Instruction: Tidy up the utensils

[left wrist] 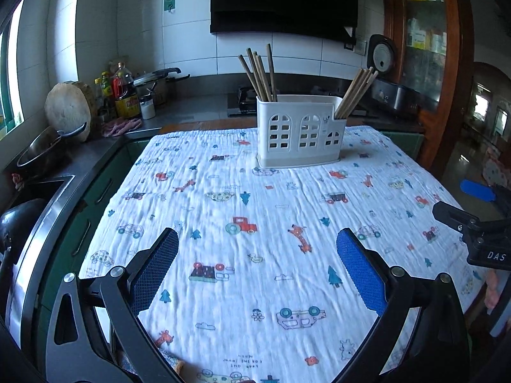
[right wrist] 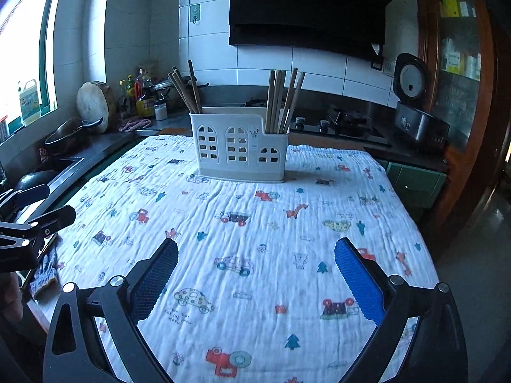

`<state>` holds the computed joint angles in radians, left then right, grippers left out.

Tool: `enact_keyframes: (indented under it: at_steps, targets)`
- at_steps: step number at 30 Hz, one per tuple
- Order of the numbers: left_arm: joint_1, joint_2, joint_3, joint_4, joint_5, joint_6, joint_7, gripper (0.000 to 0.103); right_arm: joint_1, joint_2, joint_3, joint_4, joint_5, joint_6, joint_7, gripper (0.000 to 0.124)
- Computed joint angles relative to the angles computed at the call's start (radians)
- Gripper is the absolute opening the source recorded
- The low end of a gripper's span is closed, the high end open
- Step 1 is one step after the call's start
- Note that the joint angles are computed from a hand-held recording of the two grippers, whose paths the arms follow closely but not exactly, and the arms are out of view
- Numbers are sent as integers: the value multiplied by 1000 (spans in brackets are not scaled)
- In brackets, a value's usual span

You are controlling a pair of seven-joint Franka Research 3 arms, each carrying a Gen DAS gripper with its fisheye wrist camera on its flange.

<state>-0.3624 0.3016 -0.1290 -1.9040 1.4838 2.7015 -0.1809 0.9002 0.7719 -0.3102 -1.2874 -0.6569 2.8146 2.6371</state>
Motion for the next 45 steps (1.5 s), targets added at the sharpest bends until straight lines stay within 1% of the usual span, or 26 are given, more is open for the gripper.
enact_keyframes:
  at_steps: [10, 14, 27, 39, 45]
  targets:
    - [-2, 5, -1, -1, -9, 1, 11, 98, 5, -1, 7, -1, -2, -9, -12, 95]
    - [1, 10, 1, 2, -22, 15, 14, 98, 6, -1, 7, 1, -5, -12, -14, 96]
    - [-6, 18, 8, 6, -42, 13, 28, 98, 5, 4, 10, 10, -3, -25, -14, 96]
    - [-8, 18, 12, 2, -52, 15, 31, 98, -8, 9, 26, 18, 21, -20, -45, 96]
    - [-4, 23, 12, 5, -65, 25, 43, 98, -6, 13, 22, 21, 30, -14, -55, 96]
